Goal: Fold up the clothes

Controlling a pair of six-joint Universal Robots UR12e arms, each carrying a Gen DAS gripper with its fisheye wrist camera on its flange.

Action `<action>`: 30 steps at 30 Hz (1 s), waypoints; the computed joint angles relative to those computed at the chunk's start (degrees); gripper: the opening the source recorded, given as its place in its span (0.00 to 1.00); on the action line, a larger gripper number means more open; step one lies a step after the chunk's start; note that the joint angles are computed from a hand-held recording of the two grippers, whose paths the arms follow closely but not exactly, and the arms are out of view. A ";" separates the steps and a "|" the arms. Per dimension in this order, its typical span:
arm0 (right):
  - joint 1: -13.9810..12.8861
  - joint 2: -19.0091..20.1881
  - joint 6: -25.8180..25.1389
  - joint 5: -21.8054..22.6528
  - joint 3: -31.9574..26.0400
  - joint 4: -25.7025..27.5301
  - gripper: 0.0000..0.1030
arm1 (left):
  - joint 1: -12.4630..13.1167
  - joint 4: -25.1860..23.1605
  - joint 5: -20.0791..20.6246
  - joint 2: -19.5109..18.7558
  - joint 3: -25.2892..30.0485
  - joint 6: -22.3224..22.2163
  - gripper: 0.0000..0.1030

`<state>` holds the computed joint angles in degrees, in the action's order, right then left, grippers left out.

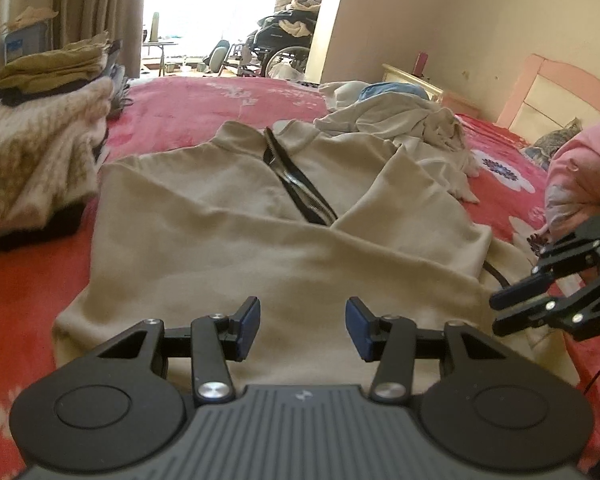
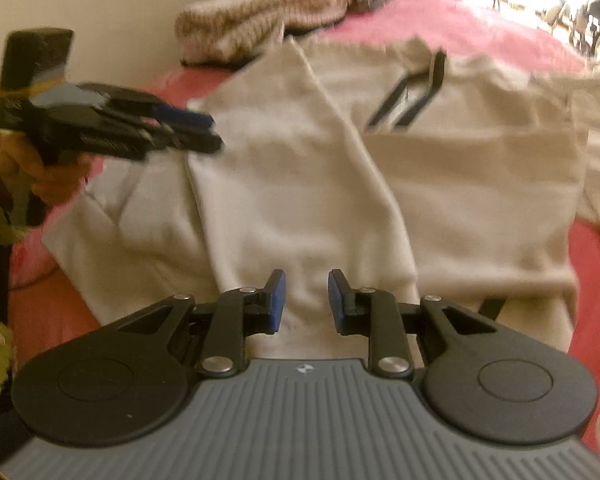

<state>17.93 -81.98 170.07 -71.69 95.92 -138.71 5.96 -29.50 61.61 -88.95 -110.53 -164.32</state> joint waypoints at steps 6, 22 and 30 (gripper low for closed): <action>1.29 2.02 0.40 -3.87 -1.43 -3.56 0.22 | -2.29 -0.42 1.63 -2.52 2.25 0.04 0.47; 1.83 4.22 2.45 -6.11 -2.95 -3.64 0.21 | -4.34 -3.60 2.20 -6.62 5.61 0.79 0.46; 2.02 5.29 3.07 -7.21 -4.14 -3.11 0.20 | -4.45 -4.65 1.32 -7.40 6.09 1.93 0.46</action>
